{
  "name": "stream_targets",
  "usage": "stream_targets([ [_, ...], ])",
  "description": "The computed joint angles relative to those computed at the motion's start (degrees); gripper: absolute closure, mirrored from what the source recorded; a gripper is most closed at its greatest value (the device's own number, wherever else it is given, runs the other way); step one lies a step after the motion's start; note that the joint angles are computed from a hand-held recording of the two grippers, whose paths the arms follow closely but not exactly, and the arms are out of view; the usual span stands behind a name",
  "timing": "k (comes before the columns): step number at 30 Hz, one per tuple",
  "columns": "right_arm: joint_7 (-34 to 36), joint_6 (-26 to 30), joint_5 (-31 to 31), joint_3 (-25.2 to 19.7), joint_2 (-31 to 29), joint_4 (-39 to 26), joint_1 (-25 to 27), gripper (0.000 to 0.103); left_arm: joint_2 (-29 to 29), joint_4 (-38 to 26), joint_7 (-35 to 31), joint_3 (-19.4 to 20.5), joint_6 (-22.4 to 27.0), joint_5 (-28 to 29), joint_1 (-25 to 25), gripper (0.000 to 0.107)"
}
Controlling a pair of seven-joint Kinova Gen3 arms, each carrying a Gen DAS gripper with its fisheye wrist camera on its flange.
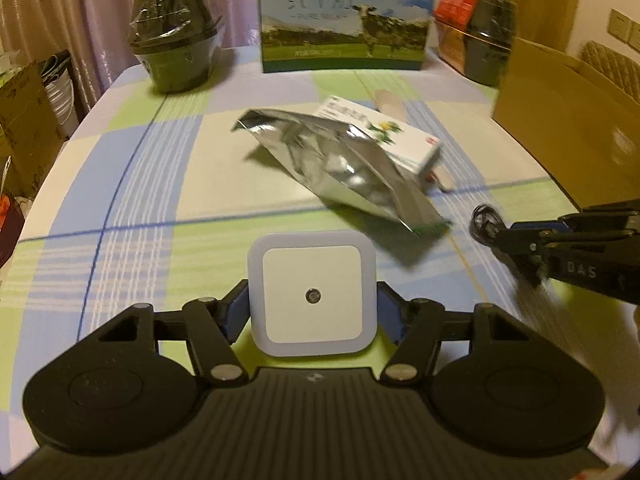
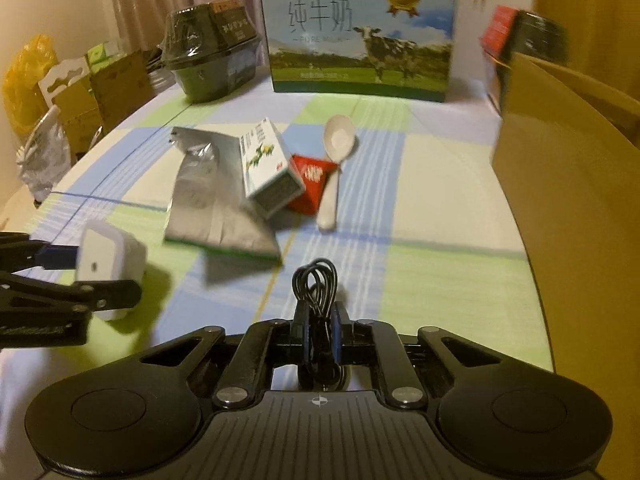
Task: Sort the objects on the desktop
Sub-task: 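Carry the night light and black cable toward the cardboard box with both tools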
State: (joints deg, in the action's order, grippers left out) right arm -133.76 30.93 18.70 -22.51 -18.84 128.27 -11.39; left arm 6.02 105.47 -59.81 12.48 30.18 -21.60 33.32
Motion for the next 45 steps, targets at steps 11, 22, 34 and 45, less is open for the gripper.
stream_targets([
  [11, 2.3, 11.2, -9.4, -2.9, -14.4, 3.8, -2.8, 0.094, -7.3, 6.2, 1.6, 6.2, 0.8, 2.2, 2.2, 0.047],
  [22, 6.1, 6.5, -10.3, -4.9, -14.8, 6.5, 0.8, 0.052, -8.0, 8.8, 4.4, 8.3, -2.4, 0.5, 1.0, 0.044],
  [34, 6.7, 1.5, -9.8, -8.2, -13.1, 7.8, 3.9, 0.053, -7.5, 9.2, 8.8, 8.3, -3.2, -2.6, 1.6, 0.046],
  [45, 5.2, 4.2, -9.8, -9.8, -14.6, 6.3, 4.5, 0.084, -8.7, 9.8, 7.3, 8.3, -4.2, -0.7, 0.9, 0.047],
])
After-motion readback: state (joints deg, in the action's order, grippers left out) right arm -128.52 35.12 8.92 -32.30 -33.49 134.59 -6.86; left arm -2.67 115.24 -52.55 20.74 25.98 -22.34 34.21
